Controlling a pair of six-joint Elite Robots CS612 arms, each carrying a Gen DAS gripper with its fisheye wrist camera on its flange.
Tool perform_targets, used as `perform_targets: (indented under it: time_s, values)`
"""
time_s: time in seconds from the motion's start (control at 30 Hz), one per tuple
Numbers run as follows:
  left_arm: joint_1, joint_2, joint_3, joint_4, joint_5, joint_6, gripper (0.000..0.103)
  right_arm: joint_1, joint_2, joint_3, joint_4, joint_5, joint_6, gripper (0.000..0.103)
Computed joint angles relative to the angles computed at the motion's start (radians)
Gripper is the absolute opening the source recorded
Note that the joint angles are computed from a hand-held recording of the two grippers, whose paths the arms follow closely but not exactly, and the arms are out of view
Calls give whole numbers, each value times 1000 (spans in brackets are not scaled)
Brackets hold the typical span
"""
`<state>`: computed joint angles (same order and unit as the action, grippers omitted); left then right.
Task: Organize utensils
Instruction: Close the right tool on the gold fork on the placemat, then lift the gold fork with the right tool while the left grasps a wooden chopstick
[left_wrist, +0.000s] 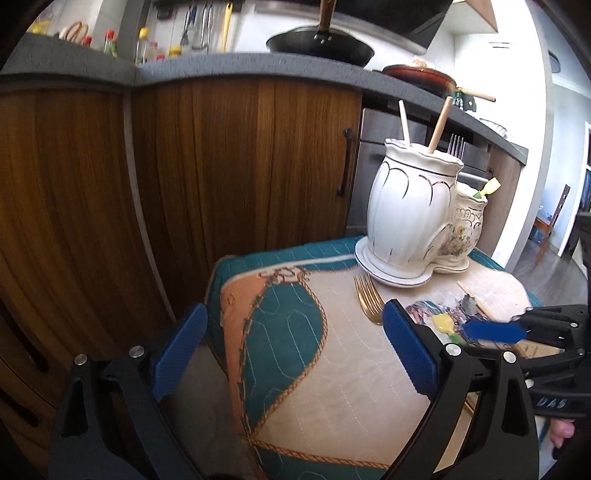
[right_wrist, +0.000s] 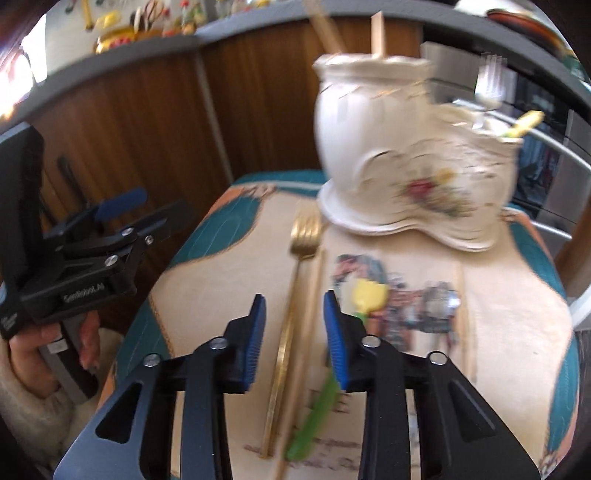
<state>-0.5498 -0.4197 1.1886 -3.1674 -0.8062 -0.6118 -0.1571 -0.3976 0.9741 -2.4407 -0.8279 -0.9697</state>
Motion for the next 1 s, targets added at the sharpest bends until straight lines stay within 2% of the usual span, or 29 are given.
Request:
perform_targets:
  time_s: [0.03,0.13,0.37,0.5,0.53,0.57,0.77,1.0]
  values:
    - [0,2,-1,-14,0,12,94,11,2,-5,8,-32,-7,24]
    - [3,5,3,-61,-22,34,95,29,8,-19,15,-86,-5,19]
    - [15,4,12,-86,-66,11,95,58,29,-58,-6,-182,28,17]
    - [22,1,19,-104,-85,-20,95,68,46,-85,-18,-200,41,16]
    - [23,1,20,-104,-88,-27,95,69,45,-85,-12,-197,41,9]
    - [24,0,21,-104,-90,-34,95,68,45,-84,-6,-191,41,7]
    - [26,2,20,-100,-91,-47,95,49,31,-49,-22,-128,41,6]
    - [25,5,12,-85,-92,-32,95,-8,6,-4,-37,81,87,6]
